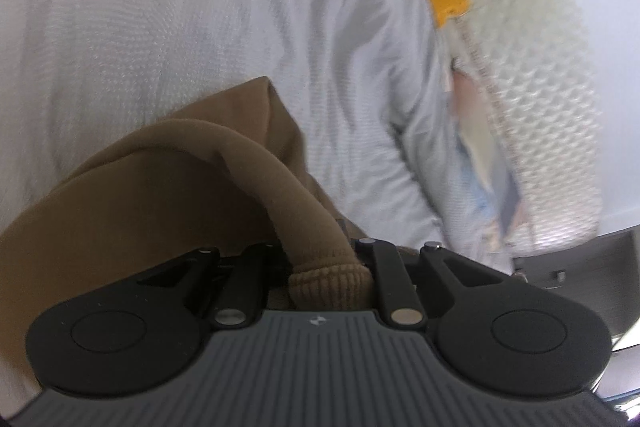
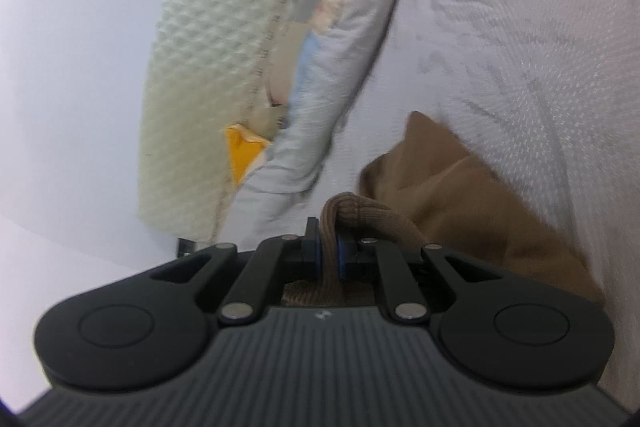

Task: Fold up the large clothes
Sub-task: 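Lift the hem with both grippers and fold it up toward the collar, then open the left gripper, then open the right gripper to release the hem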

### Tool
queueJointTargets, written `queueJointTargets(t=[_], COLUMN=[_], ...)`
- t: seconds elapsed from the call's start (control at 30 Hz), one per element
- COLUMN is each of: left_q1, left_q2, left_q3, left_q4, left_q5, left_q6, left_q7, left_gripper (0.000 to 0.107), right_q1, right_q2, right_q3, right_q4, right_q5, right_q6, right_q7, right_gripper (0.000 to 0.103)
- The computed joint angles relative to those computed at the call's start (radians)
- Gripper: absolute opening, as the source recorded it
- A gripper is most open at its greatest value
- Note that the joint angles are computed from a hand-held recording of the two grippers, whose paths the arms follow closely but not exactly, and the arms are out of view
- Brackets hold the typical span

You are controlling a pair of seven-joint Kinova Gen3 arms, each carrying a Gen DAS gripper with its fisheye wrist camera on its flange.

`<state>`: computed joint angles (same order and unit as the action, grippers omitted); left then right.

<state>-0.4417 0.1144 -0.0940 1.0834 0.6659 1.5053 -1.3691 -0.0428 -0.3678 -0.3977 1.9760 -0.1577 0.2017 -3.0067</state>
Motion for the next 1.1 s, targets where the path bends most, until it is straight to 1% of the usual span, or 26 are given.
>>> queueJointTargets(t=[0.07, 0.1, 0.17, 0.2, 0.23, 0.27, 0.3, 0.37, 0.5, 0.57, 0.63, 0.67, 0.7, 0.73, 0.77, 0.8, 0.87, 0.9, 0.97, 1.03, 1.1], left_q1=[0.028, 0.041, 0.058, 0.064, 0.067, 0.07, 0.067, 0.048, 0.021, 0.005, -0.021, -0.04, -0.067, -0.103, -0.12, -0.124, -0.159, -0.181, -0.203, -0.208, -0.213], left_q2=[0.027, 0.041, 0.059, 0.062, 0.066, 0.069, 0.073, 0.08, 0.09, 0.096, 0.123, 0.137, 0.153, 0.166, 0.176, 0.172, 0.15, 0.145, 0.131, 0.09, 0.036], left_q3=[0.012, 0.019, 0.032, 0.038, 0.044, 0.048, 0.049, 0.049, 0.052, 0.054, 0.058, 0.062, 0.067, 0.086, 0.091, 0.078, 0.078, 0.078, 0.077, 0.074, 0.06], left_q4=[0.012, 0.011, 0.02, 0.025, 0.026, 0.025, 0.023, 0.016, -0.029, -0.063, -0.12, -0.146, -0.175, -0.203, -0.237, -0.268, -0.29, -0.305, -0.338, -0.329, -0.271], left_q5=[-0.049, -0.071, -0.094, -0.102, -0.11, -0.117, -0.114, -0.088, -0.059, -0.04, -0.012, 0.01, 0.042, 0.063, 0.068, 0.057, 0.058, 0.07, 0.061, 0.052, 0.084], left_q6=[-0.041, -0.05, -0.07, -0.084, -0.092, -0.094, -0.092, -0.071, -0.008, 0.032, 0.097, 0.13, 0.169, 0.2, 0.227, 0.244, 0.246, 0.259, 0.294, 0.305, 0.299], left_q7=[0.0, 0.013, 0.031, 0.02, 0.0, -0.013, -0.02, -0.027, -0.025, -0.019, -0.001, 0.013, 0.023, 0.027, 0.027, 0.017, -0.017, -0.032, -0.065, -0.119, -0.165], left_gripper=[0.016, 0.016, 0.017, 0.017, 0.017, 0.018, 0.018, 0.019, 0.019, 0.02, 0.024, 0.029, 0.037, 0.043, 0.056, 0.063, 0.066, 0.066, 0.066, 0.066, 0.066], right_q1=[0.001, 0.008, 0.075, 0.109, 0.127, 0.134, 0.124, 0.091, 0.065, 0.078, 0.095, 0.097, 0.093, 0.09, 0.086, 0.084, 0.083, 0.079, 0.069, 0.067, 0.066], right_q2=[0.051, 0.078, 0.118, 0.127, 0.131, 0.135, 0.139, 0.145, 0.139, 0.132, 0.126, 0.128, 0.124, 0.124, 0.124, 0.124, 0.122, 0.122, 0.119, 0.12, 0.118], right_q3=[-0.008, -0.02, -0.095, -0.132, -0.151, -0.161, -0.153, -0.124, -0.099, -0.114, -0.129, -0.131, -0.127, -0.124, -0.12, -0.117, -0.115, -0.112, -0.102, -0.1, -0.099], right_q4=[0.013, 0.008, -0.008, -0.01, -0.014, -0.023, -0.03, -0.031, -0.007, 0.0, 0.008, 0.011, 0.015, 0.018, 0.021, 0.021, 0.023, 0.024, 0.03, 0.03, 0.031], right_q5=[0.007, 0.021, 0.06, 0.081, 0.1, 0.118, 0.13, 0.143, 0.155, 0.166, 0.169, 0.167, 0.162, 0.156, 0.15, 0.144, 0.133, 0.126, 0.111, 0.099, 0.09], right_q6=[-0.036, -0.038, -0.03, -0.031, -0.029, -0.016, -0.004, -0.005, -0.039, -0.048, -0.061, -0.07, -0.074, -0.079, -0.083, -0.083, -0.084, -0.085, -0.09, -0.092, -0.092], right_q7=[0.007, 0.016, -0.009, -0.032, -0.048, -0.06, -0.065, -0.079, -0.105, -0.109, -0.112, -0.108, -0.103, -0.096, -0.089, -0.081, -0.07, -0.064, -0.056, -0.048, -0.039], right_gripper=[0.011, 0.011, 0.011, 0.011, 0.01, 0.01, 0.01, 0.01, 0.01, 0.01, 0.01, 0.01, 0.01, 0.01, 0.01, 0.01, 0.01, 0.01, 0.01, 0.01, 0.01])
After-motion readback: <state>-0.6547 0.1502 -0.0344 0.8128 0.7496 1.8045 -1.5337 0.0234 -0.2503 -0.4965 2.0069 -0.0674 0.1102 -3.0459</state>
